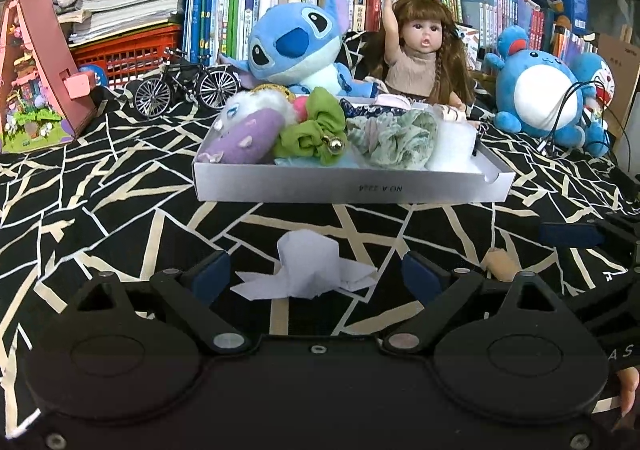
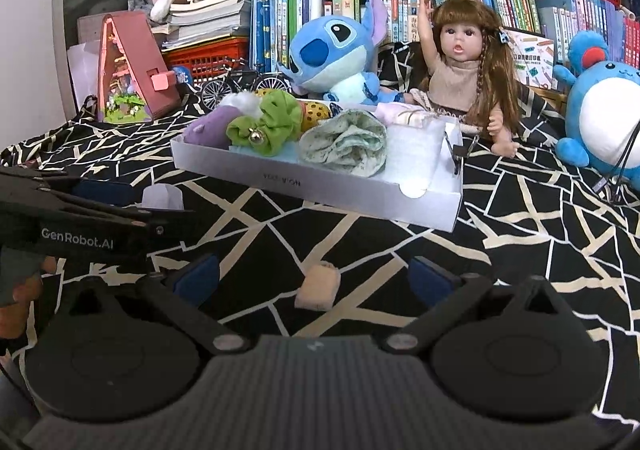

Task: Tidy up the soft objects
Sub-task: 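Grasp the white cloth with the left gripper while the right gripper grasps the small beige item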

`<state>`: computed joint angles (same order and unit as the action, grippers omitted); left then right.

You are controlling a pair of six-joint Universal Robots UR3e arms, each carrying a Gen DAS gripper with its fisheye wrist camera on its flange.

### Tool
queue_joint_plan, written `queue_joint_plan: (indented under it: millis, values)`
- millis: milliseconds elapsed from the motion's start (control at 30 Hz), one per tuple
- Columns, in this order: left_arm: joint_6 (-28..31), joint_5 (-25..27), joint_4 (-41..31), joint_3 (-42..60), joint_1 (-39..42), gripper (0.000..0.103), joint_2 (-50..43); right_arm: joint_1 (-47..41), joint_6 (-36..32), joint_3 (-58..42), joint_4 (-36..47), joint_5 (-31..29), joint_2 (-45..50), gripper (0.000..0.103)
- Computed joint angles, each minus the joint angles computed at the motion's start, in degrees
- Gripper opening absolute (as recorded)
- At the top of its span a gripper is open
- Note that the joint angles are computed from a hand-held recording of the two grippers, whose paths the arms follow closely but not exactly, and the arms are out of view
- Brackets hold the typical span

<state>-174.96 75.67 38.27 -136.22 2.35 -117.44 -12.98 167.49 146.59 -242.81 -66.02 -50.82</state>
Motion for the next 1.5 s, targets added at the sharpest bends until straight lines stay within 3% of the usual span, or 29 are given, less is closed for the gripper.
queue_joint_plan:
  millis: [767, 1067, 1200, 1333, 1500]
  values:
    - [-1.72, 1.19, -0.54, 1.6, -0.28, 0.09, -2.29, 2.35, 0.88, -2.09, 4.46, -4.12, -0.1, 0.103]
    - [-0.83, 0.88, -1.0, 2.52, -0.37, 0.075, -2.61, 3.05, 0.14, -1.54, 3.61, -4.47, -0.08, 0.101]
    - [-0.63, 0.01, -1.4, 2.7, -0.08, 0.061, -2.39, 2.02, 0.84, -0.53, 3.65, -2.82, -0.42, 0.098]
    - [-0.25, -0.76, -1.62, 2.62, 0.2, 0.051, -2.05, 1.45, 1.14, 0.69, 1.24, -2.18, 0.29, 0.089]
    - [-0.36, -1.42, -1.39, 2.26, 0.41, 0.044, -1.52, 0.7, 1.1, 1.82, 0.29, -1.01, -0.13, 0.077]
